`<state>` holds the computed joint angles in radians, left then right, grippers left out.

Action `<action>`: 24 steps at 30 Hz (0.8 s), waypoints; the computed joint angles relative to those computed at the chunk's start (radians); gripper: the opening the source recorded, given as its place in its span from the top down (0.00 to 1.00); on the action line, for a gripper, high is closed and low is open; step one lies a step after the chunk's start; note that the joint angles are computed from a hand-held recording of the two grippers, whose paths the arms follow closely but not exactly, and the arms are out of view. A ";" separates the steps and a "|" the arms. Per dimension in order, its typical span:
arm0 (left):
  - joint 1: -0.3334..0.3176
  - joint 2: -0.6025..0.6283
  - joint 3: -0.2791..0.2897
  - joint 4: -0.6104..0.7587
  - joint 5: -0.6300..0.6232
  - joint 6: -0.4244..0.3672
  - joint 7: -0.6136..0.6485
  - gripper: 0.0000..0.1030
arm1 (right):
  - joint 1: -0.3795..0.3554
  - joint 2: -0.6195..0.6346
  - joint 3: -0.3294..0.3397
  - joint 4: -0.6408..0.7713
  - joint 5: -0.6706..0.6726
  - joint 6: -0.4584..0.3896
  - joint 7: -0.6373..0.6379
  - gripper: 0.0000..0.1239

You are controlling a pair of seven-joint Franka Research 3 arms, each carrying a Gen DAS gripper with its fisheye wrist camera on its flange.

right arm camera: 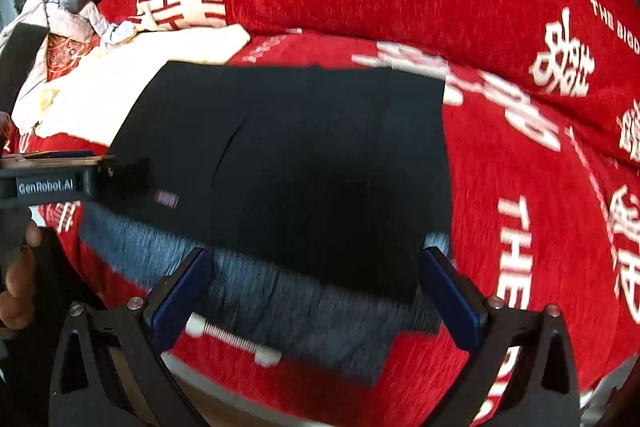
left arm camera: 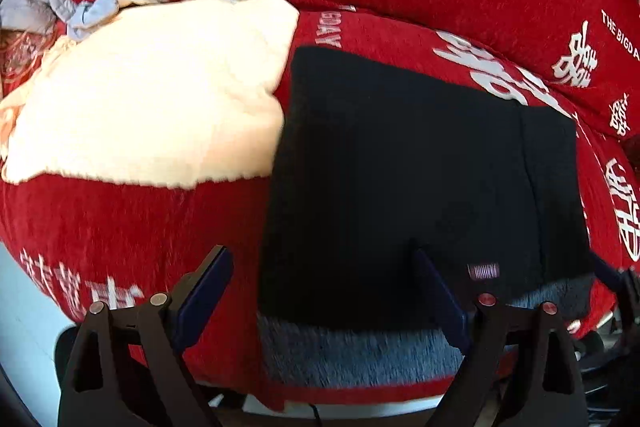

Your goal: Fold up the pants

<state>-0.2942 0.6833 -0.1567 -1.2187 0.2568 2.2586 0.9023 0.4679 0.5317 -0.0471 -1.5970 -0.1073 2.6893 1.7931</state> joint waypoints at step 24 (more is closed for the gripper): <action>-0.089 -0.184 0.046 -0.217 0.269 0.106 -0.214 0.10 | 0.102 -0.078 -0.096 0.004 -0.412 -0.162 0.528 0.17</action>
